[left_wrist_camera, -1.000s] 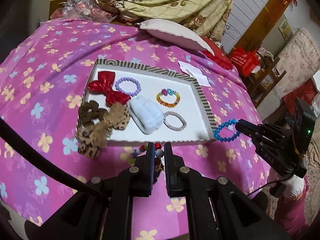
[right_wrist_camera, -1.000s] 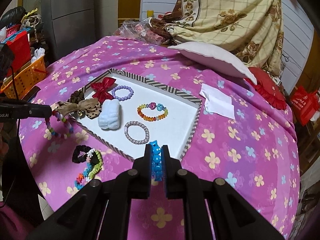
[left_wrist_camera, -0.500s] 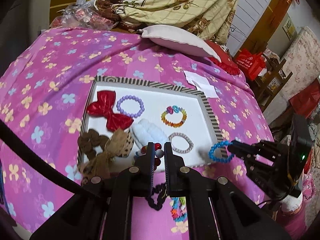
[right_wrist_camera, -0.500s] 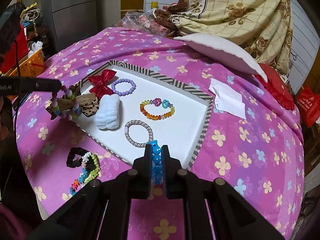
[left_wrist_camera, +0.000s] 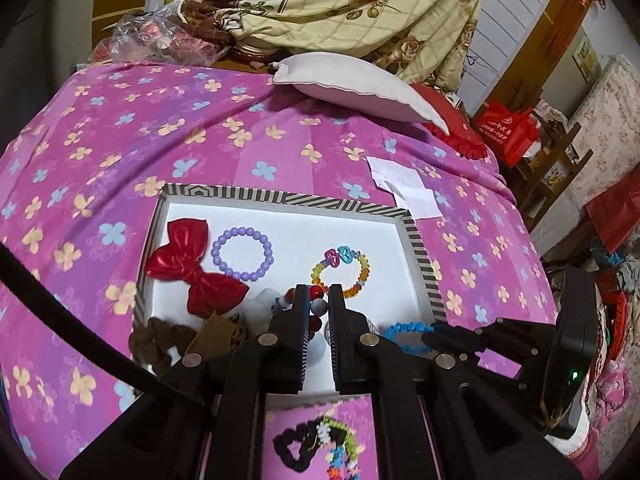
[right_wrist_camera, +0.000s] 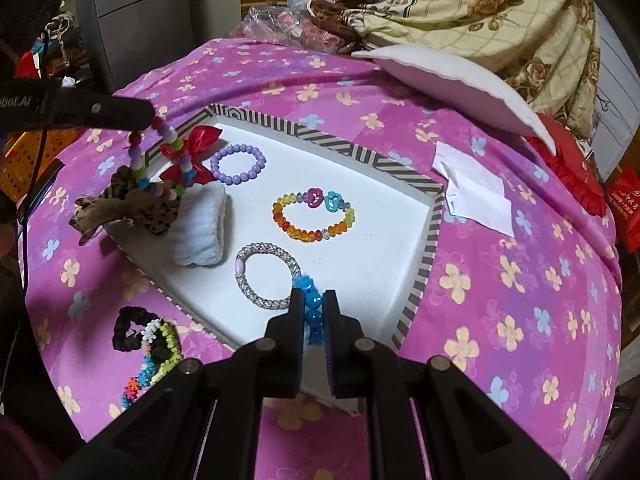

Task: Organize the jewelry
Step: 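Carry both bracelets into the tray and open both tools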

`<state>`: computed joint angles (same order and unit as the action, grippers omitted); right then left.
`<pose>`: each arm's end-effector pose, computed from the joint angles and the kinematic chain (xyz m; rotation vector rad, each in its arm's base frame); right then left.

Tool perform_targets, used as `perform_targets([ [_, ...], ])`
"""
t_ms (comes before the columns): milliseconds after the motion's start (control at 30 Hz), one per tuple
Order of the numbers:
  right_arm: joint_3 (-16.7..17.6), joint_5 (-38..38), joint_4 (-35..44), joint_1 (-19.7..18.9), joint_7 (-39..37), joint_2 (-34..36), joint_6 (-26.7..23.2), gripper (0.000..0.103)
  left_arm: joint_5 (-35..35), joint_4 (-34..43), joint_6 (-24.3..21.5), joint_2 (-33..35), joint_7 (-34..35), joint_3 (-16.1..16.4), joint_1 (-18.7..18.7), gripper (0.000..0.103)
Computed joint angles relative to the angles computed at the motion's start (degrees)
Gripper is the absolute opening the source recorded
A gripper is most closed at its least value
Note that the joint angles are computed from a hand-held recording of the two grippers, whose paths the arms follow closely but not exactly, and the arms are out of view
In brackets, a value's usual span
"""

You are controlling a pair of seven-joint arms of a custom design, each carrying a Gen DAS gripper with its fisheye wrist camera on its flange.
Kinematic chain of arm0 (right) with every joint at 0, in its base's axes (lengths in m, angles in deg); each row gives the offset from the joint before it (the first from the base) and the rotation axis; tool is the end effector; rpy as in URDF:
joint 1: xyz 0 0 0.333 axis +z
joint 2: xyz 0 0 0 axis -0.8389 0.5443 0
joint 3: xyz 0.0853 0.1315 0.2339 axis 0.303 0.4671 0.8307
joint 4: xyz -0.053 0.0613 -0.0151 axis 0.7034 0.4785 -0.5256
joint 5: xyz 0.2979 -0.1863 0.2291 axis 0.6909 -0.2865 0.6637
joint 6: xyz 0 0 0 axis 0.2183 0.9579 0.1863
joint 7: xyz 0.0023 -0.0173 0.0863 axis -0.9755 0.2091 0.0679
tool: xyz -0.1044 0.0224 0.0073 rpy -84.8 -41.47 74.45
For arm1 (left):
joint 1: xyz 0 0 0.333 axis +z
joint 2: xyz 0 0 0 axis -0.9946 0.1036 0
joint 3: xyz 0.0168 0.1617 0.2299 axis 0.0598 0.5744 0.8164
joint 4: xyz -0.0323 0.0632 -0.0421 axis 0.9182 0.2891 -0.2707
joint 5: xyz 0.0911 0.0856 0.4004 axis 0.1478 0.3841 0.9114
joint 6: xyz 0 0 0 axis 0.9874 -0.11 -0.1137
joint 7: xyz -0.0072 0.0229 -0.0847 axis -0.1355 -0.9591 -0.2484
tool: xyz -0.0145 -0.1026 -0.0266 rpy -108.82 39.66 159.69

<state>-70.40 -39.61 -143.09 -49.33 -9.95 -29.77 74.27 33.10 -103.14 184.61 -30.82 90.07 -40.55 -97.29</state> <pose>0.6363 0.1057 0.5897 -2.4124 1.0618 -0.2967 0.5933 -0.2782 0.6298 -2.1616 1.7148 -0.9077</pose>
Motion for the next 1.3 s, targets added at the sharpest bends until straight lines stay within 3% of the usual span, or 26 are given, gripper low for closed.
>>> perform_targets([
  [333,-0.2,-4.8,6.5,0.2,3.7,7.6,0.7,0.009,4.2,12.9,-5.5,11.1,-2.8,0.9,-1.3,0.030],
  [667,0.2,-4.6,11.5,-0.1,6.9,13.4,1.8,0.009,5.5,29.0,-13.1,24.4,-3.4,2.7,-3.3,0.030],
  [933,0.7,0.5,9.8,-1.9,6.6,12.2,1.6,0.031,4.2,27.6,-13.1,25.1,-4.8,3.1,-2.7,0.030],
  [1033,0.8,3.4,8.4,-2.6,6.2,10.8,2.0,0.042,2.9,24.9,-10.5,23.7,-4.7,2.6,-1.8,0.030],
  [1133,0.9,7.3,7.1,-3.5,5.8,9.3,1.5,0.047,1.8,23.3,-9.0,22.7,-3.9,2.0,-1.3,0.041],
  [1300,0.6,13.3,3.6,-4.5,4.9,5.6,2.2,0.054,0.1,19.9,-7.6,20.0,-4.1,1.6,-0.7,0.044],
])
